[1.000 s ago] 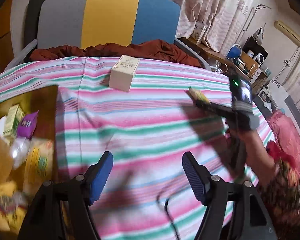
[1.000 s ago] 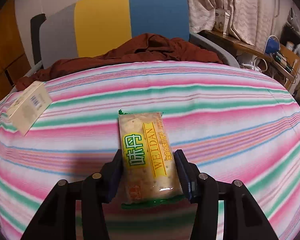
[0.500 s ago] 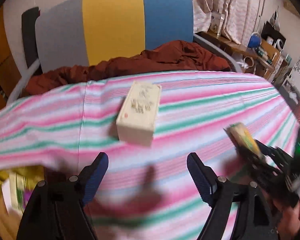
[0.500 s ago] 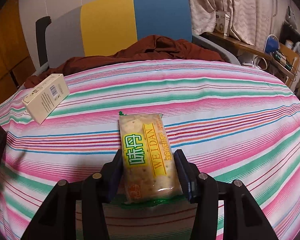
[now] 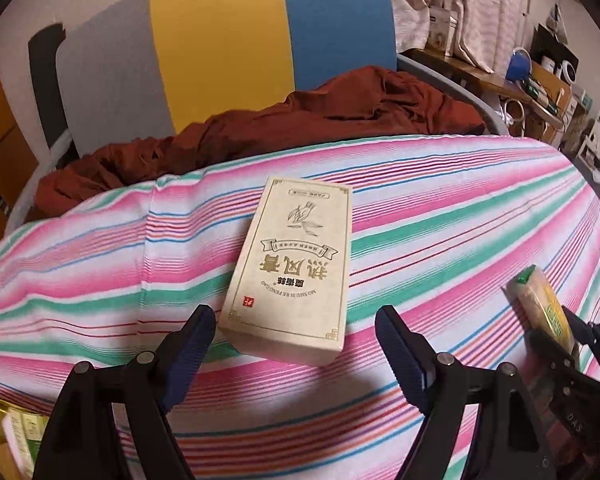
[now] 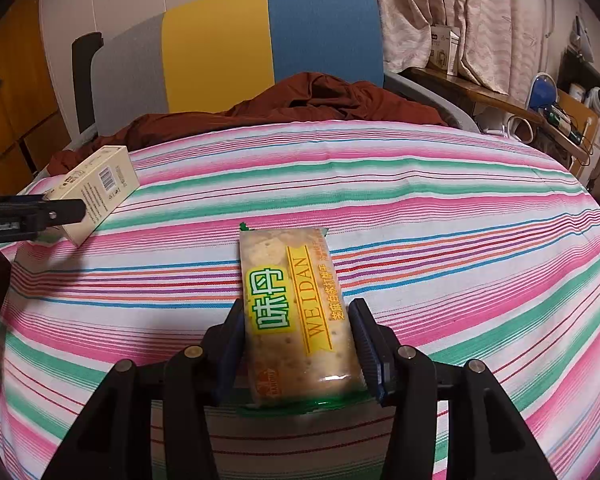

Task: Organize objects
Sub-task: 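Grasp the cream box with the left gripper while the right gripper holds the WEIDAN packet, then carry the cream box into the gold tray and release it while the right gripper holds the WEIDAN packet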

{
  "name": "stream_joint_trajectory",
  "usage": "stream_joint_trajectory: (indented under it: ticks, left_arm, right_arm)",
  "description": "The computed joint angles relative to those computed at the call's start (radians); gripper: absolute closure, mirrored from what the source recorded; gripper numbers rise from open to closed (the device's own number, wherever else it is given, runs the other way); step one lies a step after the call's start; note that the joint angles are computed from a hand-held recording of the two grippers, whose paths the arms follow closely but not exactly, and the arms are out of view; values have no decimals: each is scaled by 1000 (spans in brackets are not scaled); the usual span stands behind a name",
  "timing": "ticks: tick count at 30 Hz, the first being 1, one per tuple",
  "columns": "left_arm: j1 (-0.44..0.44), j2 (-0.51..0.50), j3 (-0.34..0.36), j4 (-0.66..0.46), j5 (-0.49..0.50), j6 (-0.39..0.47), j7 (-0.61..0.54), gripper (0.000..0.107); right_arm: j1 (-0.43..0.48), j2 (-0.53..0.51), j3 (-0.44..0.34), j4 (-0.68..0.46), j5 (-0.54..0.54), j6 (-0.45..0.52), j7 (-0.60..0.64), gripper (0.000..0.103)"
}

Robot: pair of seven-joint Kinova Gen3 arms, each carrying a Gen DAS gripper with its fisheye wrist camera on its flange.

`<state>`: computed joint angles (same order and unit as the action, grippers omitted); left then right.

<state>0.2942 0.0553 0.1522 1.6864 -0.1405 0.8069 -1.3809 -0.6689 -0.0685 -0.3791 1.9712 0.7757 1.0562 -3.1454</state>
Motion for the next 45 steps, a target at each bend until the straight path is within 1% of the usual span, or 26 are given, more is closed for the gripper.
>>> stream_joint_trajectory:
  ticks: [2, 3, 4, 5, 7, 12, 17, 19, 20, 22, 24, 25, 31, 35, 41, 45]
  left_arm:
    - [-19, -4, -8, 15, 61, -28, -37, 29]
    - [-36, -6, -3, 22, 95, -39, -59, 41]
    - [-35, -6, -14, 28, 116, -42, -65, 54]
    - [-38, -4, -15, 32, 122, -43, -59, 54]
    - [-41, -15, -16, 57, 130, -72, -50, 55]
    - [-22, -59, 2, 137, 52, -154, 5, 55]
    - [-20, -120, 24, 225, -3, -224, 91, 56]
    - [-22, -146, 30, 249, 2, -235, 102, 56]
    - [-22, -161, 26, 262, 24, -238, 93, 56]
    - [-25, -185, 17, 278, 71, -234, 71, 56]
    - [-29, -214, 22, 297, 91, -229, 69, 56]
    - [-24, -233, 15, 311, 116, -229, 50, 56]
    - [5, -359, -53, 383, 284, -203, -71, 56]
    - [7, -448, -94, 418, 358, -170, -118, 56]
    - [-1, -597, -164, 447, 421, -105, -176, 56]
    - [-41, -669, -227, 439, 426, -33, -193, 56]
  right_arm:
    - [-2, 2, -2, 0, 4, 5, -4, 51]
    - [-3, 3, -3, -1, 5, 7, -4, 51]
    - [-5, 4, -3, -1, 8, 9, -7, 51]
    - [-6, 4, -4, 0, 9, 10, -9, 51]
    - [-9, 5, -3, 1, 12, 12, -12, 51]
    - [-13, 5, -4, 4, 18, 17, -16, 52]
    - [-32, 20, -13, -2, 43, 56, -42, 54]
    - [-45, 23, -19, -3, 61, 81, -63, 55]
    - [-56, 23, -26, -1, 78, 100, -82, 55]
    - [-76, 25, -37, 1, 109, 132, -110, 55]
    - [-96, 34, -43, -4, 132, 163, -121, 55]
    - [-106, 41, -44, -9, 141, 177, -124, 55]
    - [-163, 68, -42, -26, 189, 249, -137, 55]
    - [-198, 82, -41, -38, 199, 285, -135, 55]
    - [-250, 101, -44, -49, 209, 340, -151, 55]
    - [-278, 113, -43, -54, 216, 363, -155, 55]
